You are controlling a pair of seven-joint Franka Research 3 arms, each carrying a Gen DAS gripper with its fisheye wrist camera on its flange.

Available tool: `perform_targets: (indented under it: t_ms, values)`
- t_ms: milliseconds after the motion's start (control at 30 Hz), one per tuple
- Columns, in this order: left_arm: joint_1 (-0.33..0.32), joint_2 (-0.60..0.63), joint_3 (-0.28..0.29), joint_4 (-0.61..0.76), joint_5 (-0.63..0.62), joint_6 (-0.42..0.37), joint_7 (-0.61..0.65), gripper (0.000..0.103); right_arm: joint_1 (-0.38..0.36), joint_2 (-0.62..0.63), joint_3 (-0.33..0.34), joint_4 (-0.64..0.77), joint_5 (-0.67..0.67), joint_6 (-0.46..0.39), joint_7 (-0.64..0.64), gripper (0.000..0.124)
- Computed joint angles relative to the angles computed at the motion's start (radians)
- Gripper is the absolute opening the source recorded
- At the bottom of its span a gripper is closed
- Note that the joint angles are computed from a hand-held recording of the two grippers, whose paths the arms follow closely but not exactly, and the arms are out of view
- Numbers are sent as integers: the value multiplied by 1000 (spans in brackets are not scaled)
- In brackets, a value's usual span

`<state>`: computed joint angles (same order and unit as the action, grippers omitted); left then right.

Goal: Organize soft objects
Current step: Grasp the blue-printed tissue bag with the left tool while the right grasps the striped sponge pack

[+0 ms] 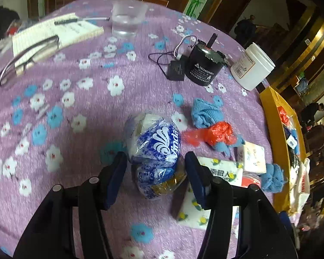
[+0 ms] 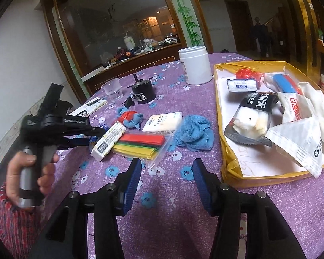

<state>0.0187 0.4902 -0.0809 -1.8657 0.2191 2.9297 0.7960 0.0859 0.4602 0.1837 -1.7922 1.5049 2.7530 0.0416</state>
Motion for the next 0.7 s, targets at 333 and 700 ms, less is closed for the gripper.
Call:
perform_targets:
  t_ms: [333,700]
  values:
    - [-178,-64,253,-101,170,159,-221,39,30,-1,2,3,-90,56,80,56]
    - [-110,-86,210,-126,228,159,-278,39,143,153,-46,278,-605,-47,477,61]
